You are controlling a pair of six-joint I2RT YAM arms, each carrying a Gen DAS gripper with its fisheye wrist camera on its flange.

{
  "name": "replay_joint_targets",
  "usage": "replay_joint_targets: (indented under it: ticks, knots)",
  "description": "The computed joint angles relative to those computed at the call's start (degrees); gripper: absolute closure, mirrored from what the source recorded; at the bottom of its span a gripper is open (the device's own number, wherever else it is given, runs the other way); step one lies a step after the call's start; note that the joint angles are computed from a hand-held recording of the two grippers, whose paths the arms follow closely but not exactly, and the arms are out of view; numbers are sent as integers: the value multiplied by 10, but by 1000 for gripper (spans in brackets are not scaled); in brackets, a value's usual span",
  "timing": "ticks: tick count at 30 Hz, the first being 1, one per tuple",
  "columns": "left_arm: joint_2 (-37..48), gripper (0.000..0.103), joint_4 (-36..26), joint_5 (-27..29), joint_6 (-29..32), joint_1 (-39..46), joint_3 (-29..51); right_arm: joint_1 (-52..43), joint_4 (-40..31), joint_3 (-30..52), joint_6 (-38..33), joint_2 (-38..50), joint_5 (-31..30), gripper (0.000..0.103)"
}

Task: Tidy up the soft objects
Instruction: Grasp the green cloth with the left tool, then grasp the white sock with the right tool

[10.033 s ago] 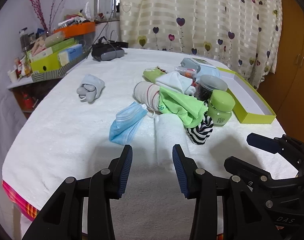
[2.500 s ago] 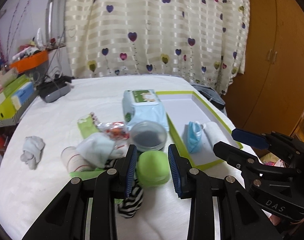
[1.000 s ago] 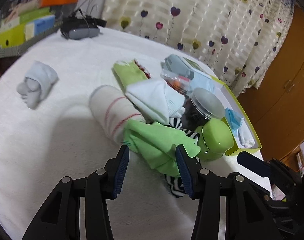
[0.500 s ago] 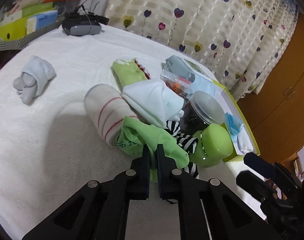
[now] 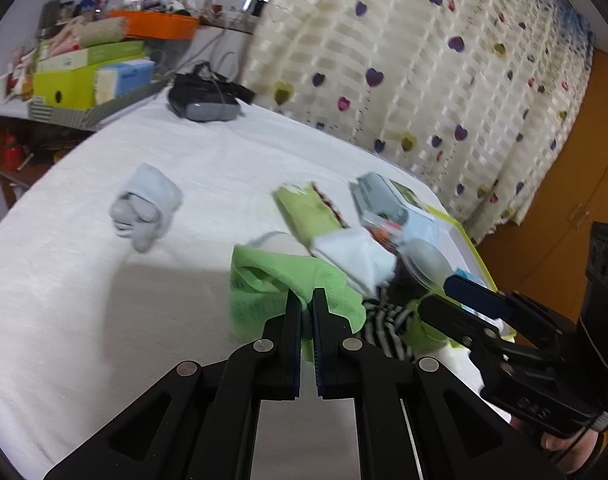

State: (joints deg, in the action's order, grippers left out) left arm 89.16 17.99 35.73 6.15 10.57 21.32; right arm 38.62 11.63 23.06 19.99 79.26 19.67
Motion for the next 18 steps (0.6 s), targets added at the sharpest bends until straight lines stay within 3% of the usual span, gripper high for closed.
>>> replay_joint_targets:
  ticks: [7,13,15,17,18]
  knots:
    - [61,98,0,14,18,21,39,-36,-5,89,-28,120,-27,56]
    - [131,97,0,10,20,10,82,-48,-54,156,-39,183,-17,56]
    - [154,89,-9,14,21,8,101,-52,-64,168,-40,194,-16,56]
    - [169,72,-11,17,20,5,111,-53,-78,182,-42,204,-13,56]
    - [175,71,-12,19,20,5,116,-53,-84,188,-45,209,-11,56]
